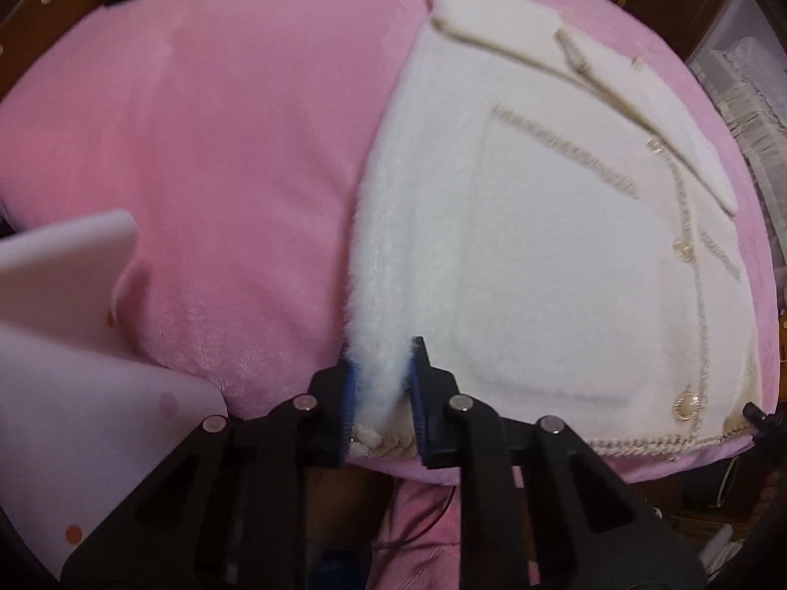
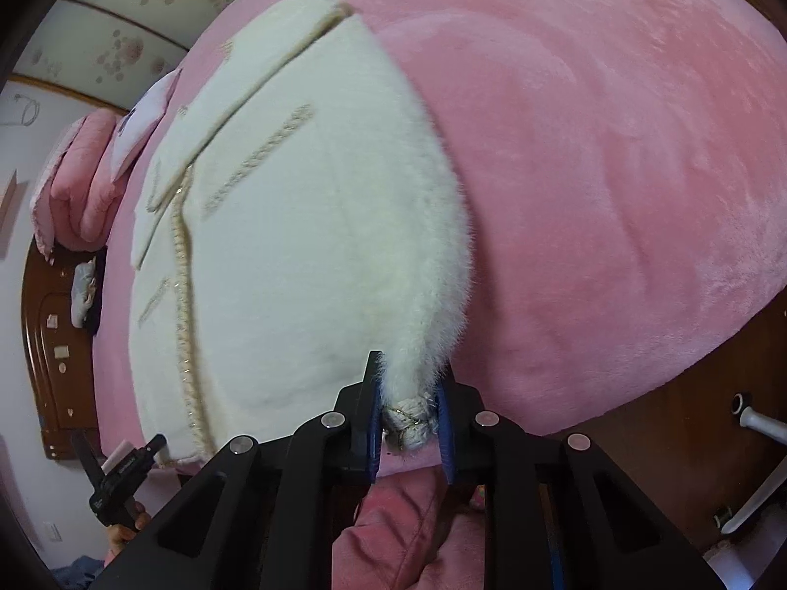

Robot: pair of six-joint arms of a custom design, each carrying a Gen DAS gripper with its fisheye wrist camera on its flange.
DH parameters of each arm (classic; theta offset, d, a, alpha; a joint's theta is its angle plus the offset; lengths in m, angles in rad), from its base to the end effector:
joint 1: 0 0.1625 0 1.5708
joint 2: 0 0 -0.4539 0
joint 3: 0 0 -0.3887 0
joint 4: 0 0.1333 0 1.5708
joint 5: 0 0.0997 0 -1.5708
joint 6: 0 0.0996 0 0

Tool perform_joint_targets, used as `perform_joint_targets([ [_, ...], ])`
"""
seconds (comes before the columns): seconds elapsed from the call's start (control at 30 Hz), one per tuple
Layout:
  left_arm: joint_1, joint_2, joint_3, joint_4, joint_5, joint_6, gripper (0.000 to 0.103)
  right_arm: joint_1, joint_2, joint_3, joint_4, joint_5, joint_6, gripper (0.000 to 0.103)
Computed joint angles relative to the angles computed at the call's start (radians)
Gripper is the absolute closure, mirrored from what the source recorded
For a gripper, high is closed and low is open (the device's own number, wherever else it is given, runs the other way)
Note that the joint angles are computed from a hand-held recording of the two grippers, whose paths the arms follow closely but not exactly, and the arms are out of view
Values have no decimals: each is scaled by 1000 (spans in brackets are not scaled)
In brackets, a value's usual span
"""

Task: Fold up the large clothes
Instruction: 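Lift the held hem with both tools and fold it toward the collar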

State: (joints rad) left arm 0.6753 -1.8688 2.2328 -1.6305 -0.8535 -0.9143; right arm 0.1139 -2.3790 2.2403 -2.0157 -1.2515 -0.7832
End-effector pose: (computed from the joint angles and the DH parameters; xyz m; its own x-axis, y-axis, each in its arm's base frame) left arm -0.1119 -0.3443 0.3565 -0.7836 -0.0383 -0.6201 0.2031 0.9275 -0.3139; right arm -0.1721 -0.1853 0.5058 -0.7832 0.5876 0.2032 0.3902 0.7189 -0.5753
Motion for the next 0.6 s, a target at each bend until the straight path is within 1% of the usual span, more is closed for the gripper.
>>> perform_joint_targets([
  [0.03, -30, -6, -5, -7, 0, -19, 89, 31, -5, -5, 21, 5, 8, 85],
  [0.07, -49, -15, -3, -30, -5, -25, 91, 46, -8, -13, 39, 11, 16, 86],
  [0.1, -69, -23, -1, -66, -11, -24, 92, 74, -8, -17, 51, 18, 42, 86],
  [0.13, -85, -22, -7, -93, -13, -20, 92, 115, -4, -22, 54, 25, 88, 86],
  [0.2, -116, -8, -19, -169, -9, 16, 93, 169, 4, -31, 59, 50, 157, 86],
  [0.33, -97, 71, -64, -380, -25, 111, 94, 295, 46, -53, 34, 168, 311, 86],
  [0.37, -90, 101, -82, -430, -30, 132, 94, 327, 59, -57, 18, 180, 339, 86],
  [0.4, -81, 132, -100, -485, -44, 172, 94, 374, 80, -63, -14, 183, 381, 86],
  [0.43, -78, 164, -113, -538, -48, 207, 94, 446, 111, -71, -71, 161, 440, 86],
  [0.5, -73, 229, -145, -658, -49, 289, 94, 567, 164, -89, -182, 97, 527, 86],
  [0.53, -70, 250, -160, -694, -58, 301, 94, 614, 184, -97, -222, 78, 561, 86],
  [0.6, -51, 306, -208, -777, -74, 321, 94, 687, 227, -123, -290, 66, 630, 86],
])
